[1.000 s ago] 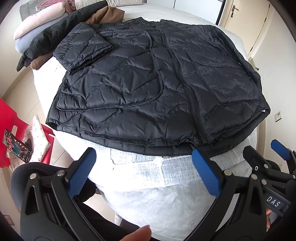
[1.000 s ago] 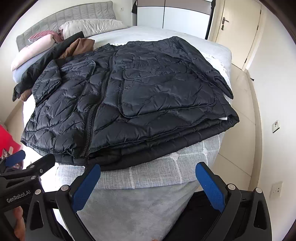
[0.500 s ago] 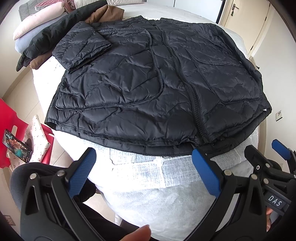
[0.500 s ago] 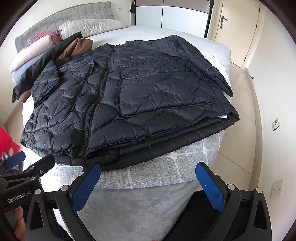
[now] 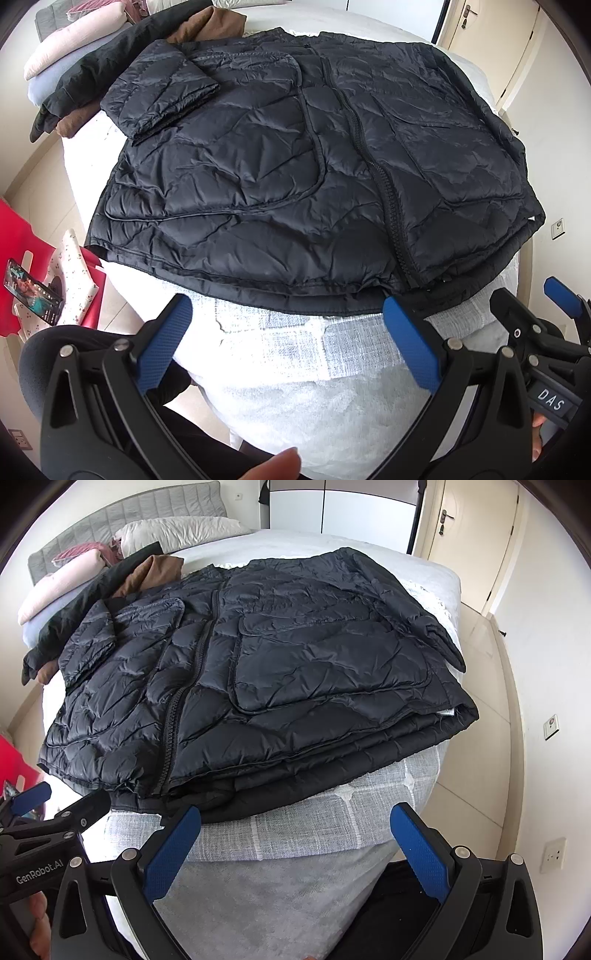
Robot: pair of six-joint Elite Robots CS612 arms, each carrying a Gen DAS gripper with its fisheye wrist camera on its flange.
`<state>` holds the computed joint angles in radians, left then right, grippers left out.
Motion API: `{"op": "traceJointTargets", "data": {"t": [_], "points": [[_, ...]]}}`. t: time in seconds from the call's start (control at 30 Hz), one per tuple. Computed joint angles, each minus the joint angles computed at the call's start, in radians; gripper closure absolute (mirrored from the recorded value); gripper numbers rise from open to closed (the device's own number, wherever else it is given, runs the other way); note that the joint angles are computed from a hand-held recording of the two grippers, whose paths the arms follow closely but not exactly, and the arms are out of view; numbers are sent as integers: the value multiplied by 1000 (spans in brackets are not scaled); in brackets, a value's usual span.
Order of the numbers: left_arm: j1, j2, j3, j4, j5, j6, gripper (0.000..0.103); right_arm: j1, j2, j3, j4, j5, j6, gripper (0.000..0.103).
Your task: Fold large clothes
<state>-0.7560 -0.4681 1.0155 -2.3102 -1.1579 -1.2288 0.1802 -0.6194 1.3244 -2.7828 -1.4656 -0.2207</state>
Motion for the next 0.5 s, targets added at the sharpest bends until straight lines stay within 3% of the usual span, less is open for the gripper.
{"op": "traceJointTargets", "data": {"t": [0.5], "points": [[5,7,-10,10,-13,2,0,-1,8,-19,49,31,25,0]]}}
